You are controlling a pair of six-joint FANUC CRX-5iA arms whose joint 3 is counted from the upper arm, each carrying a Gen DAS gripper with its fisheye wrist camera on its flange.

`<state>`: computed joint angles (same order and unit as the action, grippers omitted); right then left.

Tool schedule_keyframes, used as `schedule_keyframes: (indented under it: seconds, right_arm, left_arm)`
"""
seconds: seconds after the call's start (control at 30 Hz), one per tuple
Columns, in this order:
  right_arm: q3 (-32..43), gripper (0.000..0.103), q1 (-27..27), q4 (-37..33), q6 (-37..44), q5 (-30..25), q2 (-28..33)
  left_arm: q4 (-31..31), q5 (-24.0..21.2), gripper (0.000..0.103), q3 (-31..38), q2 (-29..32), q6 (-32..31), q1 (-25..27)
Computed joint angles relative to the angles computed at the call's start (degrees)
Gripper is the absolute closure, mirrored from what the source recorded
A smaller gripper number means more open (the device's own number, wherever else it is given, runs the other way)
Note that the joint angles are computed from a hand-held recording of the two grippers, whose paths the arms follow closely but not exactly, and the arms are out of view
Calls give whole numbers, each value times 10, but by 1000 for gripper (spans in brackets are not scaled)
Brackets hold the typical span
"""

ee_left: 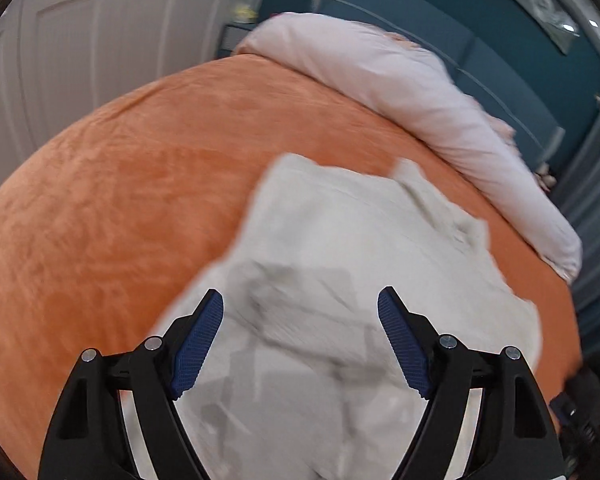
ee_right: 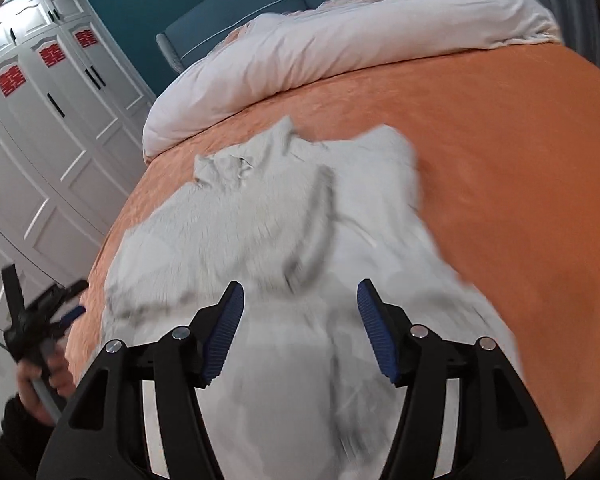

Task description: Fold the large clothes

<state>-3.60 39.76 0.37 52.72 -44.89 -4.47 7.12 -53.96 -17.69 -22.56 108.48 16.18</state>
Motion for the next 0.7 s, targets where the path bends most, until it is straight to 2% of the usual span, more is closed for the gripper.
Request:
schedule_keyframes:
  seconds: [0.03,0.1,0.13,0.17,0.2,0.27,0.33,0.43,0.47,0.5,0.53,0.57,0.6,0.63,0.67,0.7]
  right_arm:
    - [16,46,-3,-4,5,-3,18]
    - [67,38,-5,0,10,-26,76]
    - [93,37,-8,-8,14,-42,103]
    - [114,42,-12,-17,11,-58,124]
    - [134,55,-17,-40,15,-71,141]
    - [157,97,-14,-48,26,-80,154]
    - [143,97,9,-22,50,-23,122]
    - [107,98,23,-50,135,107,44]
    - [97,98,24,-40,133,121,38]
    - [94,98,25,-1,102,105,51]
    - [103,98,20,35,67,59,84]
    - [135,98,14,42,58,-16,124]
    - [160,97,0,19,65,-79,166]
    - [168,95,-20,-34,72,-111,187]
    - [175,95,-32,-62,64,-115,189]
    - [157,94,-31,-60,61,-91,172]
  left_arm:
    - [-2,3,26,3,13,2,6]
    - [-13,12,27,-1,27,19,0]
    - [-21,14,27,2,38,25,-4]
    - [-36,12,27,-8,31,37,-11]
    - [-50,11,29,-5,40,46,-17]
    - [-86,-5,34,3,52,72,-30]
    - [-93,0,37,-4,51,81,-30]
    - [-82,23,34,-30,40,64,-20]
    - [-72,33,33,-39,36,56,-17]
    - [-82,34,33,-38,38,63,-21]
    - [-113,22,33,-26,49,87,-35]
    - [-123,24,33,-25,52,92,-41]
    - [-131,26,30,-25,52,97,-47]
    - [-136,30,29,-26,51,99,-51]
    - [-159,22,29,-18,55,113,-64]
    - [-173,21,29,-16,56,123,-71]
